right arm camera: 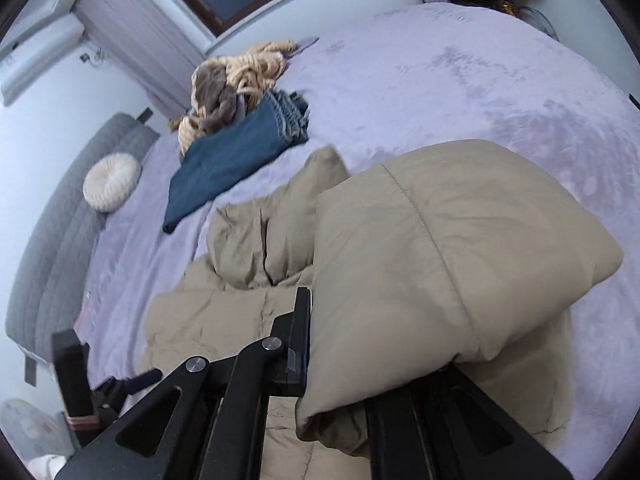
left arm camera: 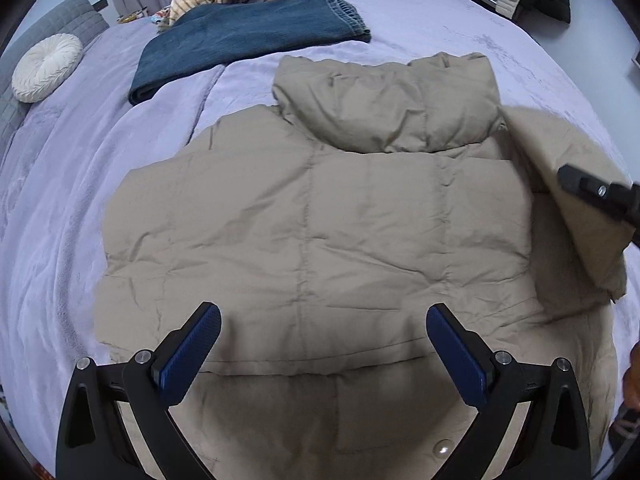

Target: Fold large clothes

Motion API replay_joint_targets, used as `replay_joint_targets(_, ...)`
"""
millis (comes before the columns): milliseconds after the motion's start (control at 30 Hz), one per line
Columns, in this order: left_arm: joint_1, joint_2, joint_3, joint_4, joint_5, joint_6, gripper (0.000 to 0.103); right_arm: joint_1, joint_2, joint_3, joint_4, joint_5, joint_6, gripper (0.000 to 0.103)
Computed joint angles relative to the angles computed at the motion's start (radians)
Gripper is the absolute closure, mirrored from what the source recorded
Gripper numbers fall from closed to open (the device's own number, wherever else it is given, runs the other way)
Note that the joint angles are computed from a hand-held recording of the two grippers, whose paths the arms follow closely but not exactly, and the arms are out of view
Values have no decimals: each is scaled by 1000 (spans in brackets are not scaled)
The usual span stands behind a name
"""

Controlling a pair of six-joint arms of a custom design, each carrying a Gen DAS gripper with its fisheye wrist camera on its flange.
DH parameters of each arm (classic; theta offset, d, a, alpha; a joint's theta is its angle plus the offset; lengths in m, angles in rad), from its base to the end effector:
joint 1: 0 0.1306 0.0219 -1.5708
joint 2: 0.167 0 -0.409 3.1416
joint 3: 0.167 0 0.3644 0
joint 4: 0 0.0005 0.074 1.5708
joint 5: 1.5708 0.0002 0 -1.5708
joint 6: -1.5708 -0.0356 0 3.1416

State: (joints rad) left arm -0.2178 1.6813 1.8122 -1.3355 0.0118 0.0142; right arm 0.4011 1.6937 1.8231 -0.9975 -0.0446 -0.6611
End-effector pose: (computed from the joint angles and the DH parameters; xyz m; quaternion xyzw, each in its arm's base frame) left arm 0.5215 -0.1163 0.4691 0.1010 0.9781 -0.0268 0.1802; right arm 0.5251 0.2239 0.4858 0.1141 0.9318 0.1923 0.2861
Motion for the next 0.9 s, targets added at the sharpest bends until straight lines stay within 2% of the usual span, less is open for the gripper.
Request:
replay_joint_targets(167,48,0,-26,32,25,-15,0,55,30,-52,-21,40,-48,96)
replay_joint_targets(300,62,-4,-43,54,66,-21,0,49,36,-60,-49,19,-77,96)
replay_joint_targets(367,69,4,-39,55,112,-14,0,43,23,-54,-70,-17,-92,84)
replay_joint_targets(400,69,8,-36,53,127,-8,0,38,1,-73,-52,-36,-106,65)
replay_joint_targets(433,71,14,-29,50,151,-2,0,34,-26,-98,-28,-47,-125,40)
replay_joint_targets(467,76,18,-25,51,180,1,0,29,-59,-130,-2,-37,-154,33)
replay_joint_targets(500,81,22,-20,53,206,4,0,22,-94,-166,31,-24,-185,31)
replay_joint_targets(600,98,27,-15,72,283,25,0,-29,-177,-270,131,-41,-326,31)
replay_joint_targets(700,125,38,-5,80,364,55,0,-92,-220,-360,266,-104,-499,32)
replay_joint_targets(767,148,46,0,80,429,77,0,-119,-226,-388,329,-117,-572,53)
replay_joint_targets(800,158,49,3,80,457,82,0,-123,-217,-379,329,-121,-568,80)
replay_joint_targets(833,168,51,4,81,485,87,0,-120,-205,-359,323,-117,-551,92)
replay_joint_targets(900,191,56,6,82,543,92,0,-96,-171,-288,291,-99,-463,94)
